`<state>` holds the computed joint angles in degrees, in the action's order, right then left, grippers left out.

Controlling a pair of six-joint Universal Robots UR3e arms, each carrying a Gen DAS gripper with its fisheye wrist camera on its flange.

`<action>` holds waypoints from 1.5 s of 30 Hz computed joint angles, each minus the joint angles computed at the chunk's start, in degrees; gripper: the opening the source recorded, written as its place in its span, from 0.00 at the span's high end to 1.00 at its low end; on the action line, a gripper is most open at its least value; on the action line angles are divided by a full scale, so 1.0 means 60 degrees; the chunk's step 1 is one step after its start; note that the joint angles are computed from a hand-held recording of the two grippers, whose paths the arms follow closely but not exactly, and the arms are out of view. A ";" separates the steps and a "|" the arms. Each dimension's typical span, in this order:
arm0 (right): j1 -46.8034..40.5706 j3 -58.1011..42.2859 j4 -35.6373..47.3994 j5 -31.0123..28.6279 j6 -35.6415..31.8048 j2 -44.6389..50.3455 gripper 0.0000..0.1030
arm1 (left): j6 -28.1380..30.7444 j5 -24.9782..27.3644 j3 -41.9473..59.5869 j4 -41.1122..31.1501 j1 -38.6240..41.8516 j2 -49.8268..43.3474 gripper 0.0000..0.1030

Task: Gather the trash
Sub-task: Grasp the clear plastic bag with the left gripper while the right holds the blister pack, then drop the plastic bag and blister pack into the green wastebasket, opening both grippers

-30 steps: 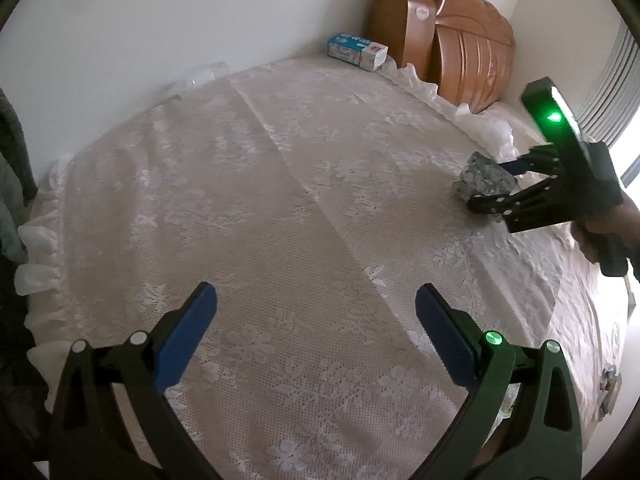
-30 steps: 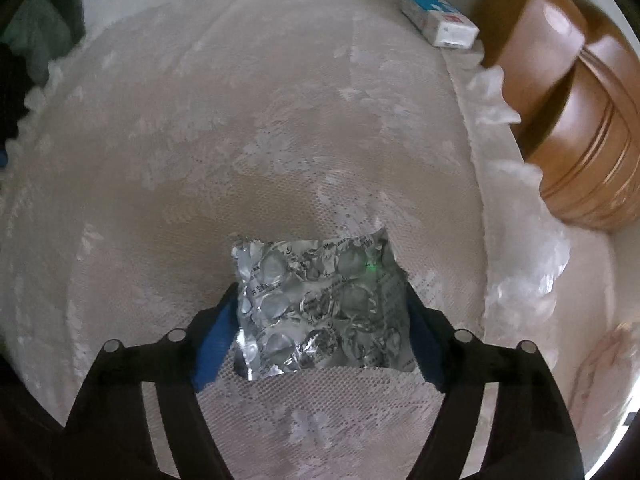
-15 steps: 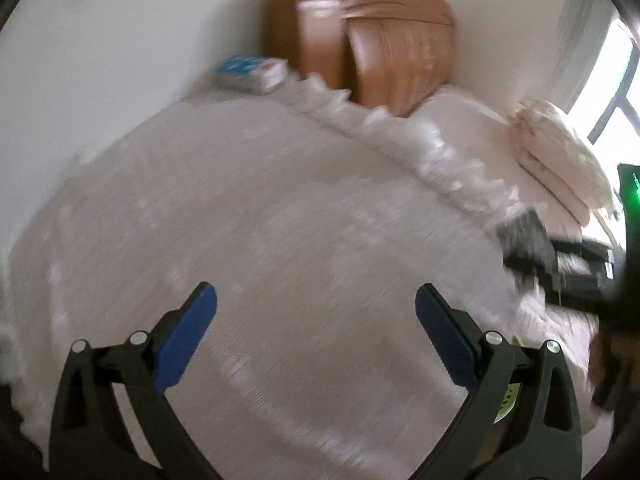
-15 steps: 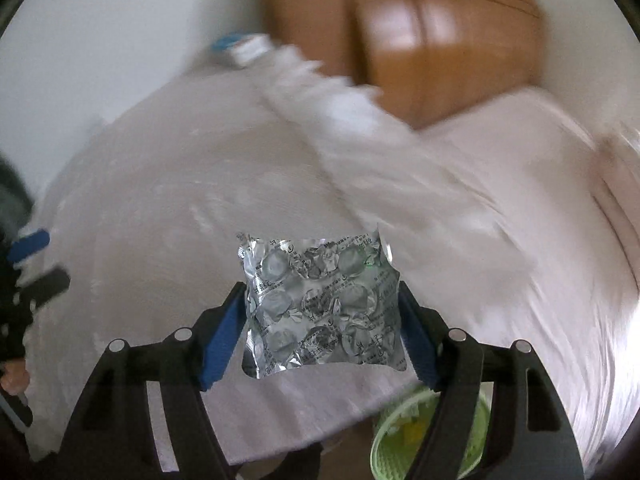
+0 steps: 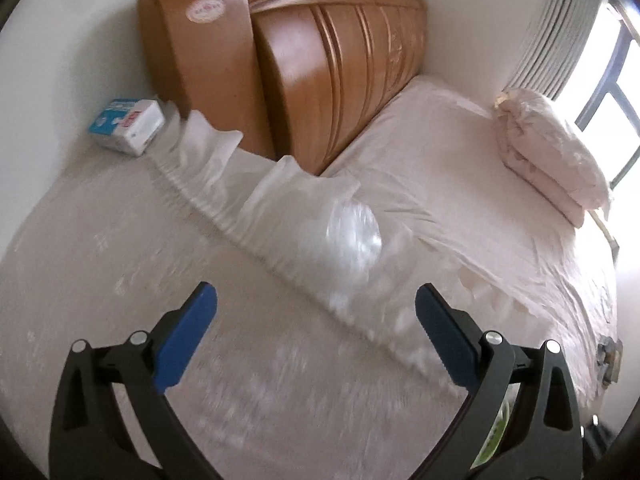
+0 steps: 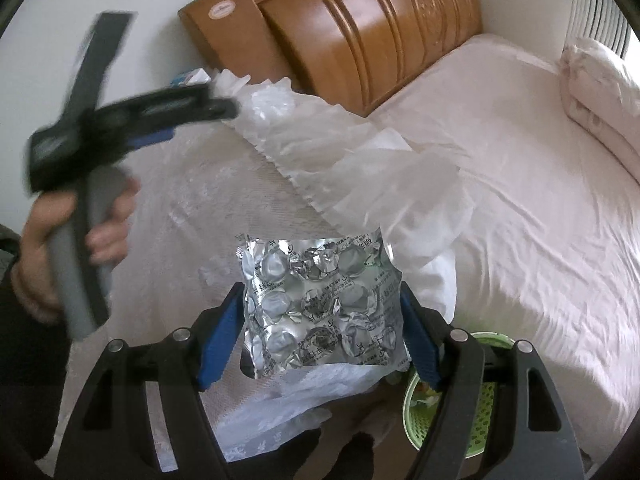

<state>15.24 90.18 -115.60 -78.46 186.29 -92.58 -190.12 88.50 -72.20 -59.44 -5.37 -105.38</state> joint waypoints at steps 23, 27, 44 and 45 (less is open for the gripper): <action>0.0414 -0.0198 -0.0142 0.0159 -0.0611 0.0185 0.28 | -0.0383 0.0742 -0.1149 -0.0924 0.0192 0.2105 0.57; 0.0731 0.0018 -0.0196 0.0213 -0.0544 -0.0054 0.28 | -0.0323 0.0871 -0.2453 -0.1514 0.0525 0.4138 0.57; 0.0796 0.2127 0.0119 -0.0002 -0.0257 -0.2754 0.28 | -0.1042 0.1335 -0.5075 -0.4555 -0.1244 0.9028 0.57; 0.0685 0.2260 0.0163 0.0015 -0.0291 -0.2966 0.28 | -0.1276 0.1477 -0.5020 -0.4386 -0.1767 0.8756 0.57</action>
<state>19.35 103.75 -114.63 -78.37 184.54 -110.37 -197.78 97.36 -102.32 -85.76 -15.97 -52.84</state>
